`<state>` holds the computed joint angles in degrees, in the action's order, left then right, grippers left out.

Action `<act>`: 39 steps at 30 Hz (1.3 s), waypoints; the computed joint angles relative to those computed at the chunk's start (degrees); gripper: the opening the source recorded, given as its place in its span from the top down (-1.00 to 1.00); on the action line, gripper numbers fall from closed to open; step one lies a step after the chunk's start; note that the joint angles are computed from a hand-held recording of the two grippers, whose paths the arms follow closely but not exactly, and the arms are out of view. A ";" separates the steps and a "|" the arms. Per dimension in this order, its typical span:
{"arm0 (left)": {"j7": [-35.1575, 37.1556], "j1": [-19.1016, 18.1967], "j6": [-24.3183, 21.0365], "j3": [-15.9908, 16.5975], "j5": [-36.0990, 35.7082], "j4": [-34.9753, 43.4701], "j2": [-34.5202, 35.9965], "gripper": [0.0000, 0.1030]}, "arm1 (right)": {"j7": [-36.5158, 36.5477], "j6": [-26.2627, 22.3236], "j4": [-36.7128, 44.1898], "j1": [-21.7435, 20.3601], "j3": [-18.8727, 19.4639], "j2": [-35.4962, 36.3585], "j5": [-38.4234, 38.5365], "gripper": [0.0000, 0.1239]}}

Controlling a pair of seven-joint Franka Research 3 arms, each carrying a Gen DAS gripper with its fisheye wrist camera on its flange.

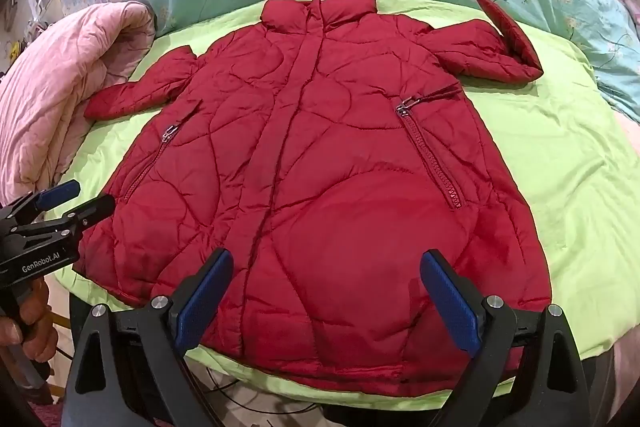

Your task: Fold large clothes

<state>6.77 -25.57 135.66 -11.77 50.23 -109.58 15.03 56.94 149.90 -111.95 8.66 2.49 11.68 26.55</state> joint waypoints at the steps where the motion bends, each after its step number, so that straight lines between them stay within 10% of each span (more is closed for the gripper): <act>1: -0.08 -0.06 -0.09 0.00 0.03 0.09 0.04 -0.61 | -0.01 -0.29 0.20 -0.03 -0.01 0.10 -0.01 -0.55; 39: 0.07 0.61 1.79 -0.02 -0.21 -1.01 -0.61 -0.61 | -0.70 0.44 -0.26 0.22 0.00 -0.70 1.08 -0.55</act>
